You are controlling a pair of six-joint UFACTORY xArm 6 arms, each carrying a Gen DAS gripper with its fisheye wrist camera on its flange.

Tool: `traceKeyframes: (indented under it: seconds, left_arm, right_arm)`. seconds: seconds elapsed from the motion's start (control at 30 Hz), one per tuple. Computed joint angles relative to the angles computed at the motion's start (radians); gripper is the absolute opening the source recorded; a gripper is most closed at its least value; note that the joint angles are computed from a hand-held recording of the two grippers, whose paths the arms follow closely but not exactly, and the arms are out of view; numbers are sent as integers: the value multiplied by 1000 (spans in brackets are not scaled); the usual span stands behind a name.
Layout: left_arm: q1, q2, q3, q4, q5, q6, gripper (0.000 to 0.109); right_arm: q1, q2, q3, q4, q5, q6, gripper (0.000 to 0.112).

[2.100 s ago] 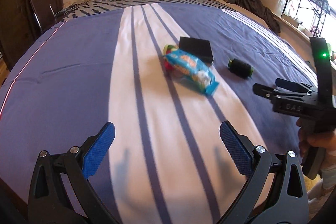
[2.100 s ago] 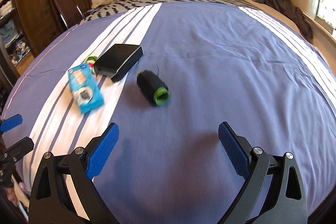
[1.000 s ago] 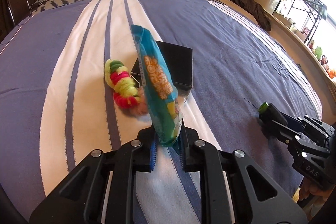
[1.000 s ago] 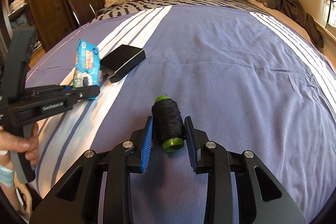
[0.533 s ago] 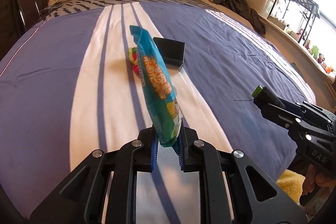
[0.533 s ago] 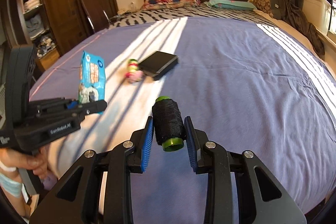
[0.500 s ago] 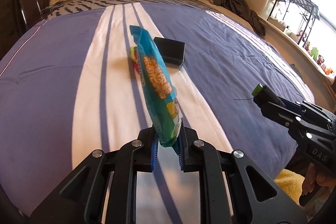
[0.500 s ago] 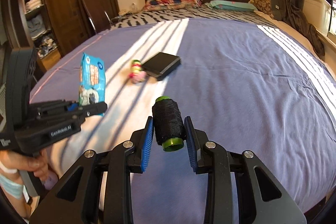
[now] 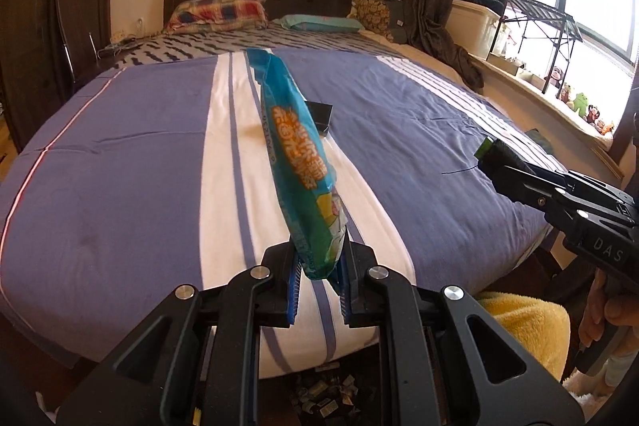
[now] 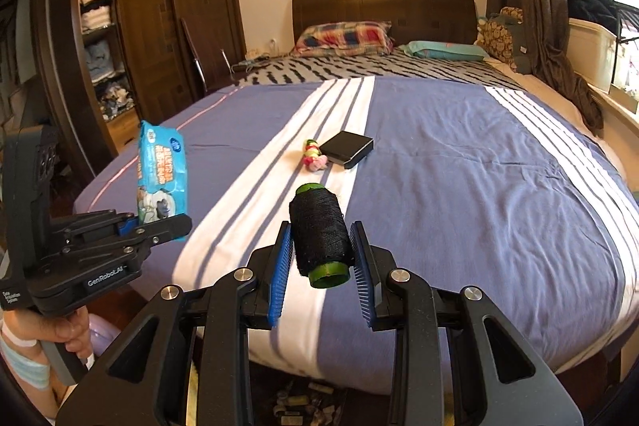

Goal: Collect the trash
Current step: 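Carry the spool and wipes packet down over the black bin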

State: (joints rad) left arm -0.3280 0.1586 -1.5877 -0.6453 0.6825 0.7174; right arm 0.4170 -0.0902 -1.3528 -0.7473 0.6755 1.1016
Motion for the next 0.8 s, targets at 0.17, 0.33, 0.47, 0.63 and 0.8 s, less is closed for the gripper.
traceKeyframes:
  seconds: [0.17,0.33,0.47,0.63,0.8]
  left_arm:
    - [10,-124,160,-28,-49,35,14]
    - [15,-205,286,-43,-66,58,14]
    - [20,-240,373,-28,-75,67,14]
    - [29,-260,471,-33,-76,92,14]
    - [17,-225,531,39,-102,64,14]
  right_arm:
    - [47,-59,69,-53,12,99,30]
    - [83,-101,152,-64,-2,177,30]
    - [104,-118,218,-24,-11,184,30]
    - [111,-132,307,45,-16,171,30]
    - [110,-108,354,117,-21,141,30]
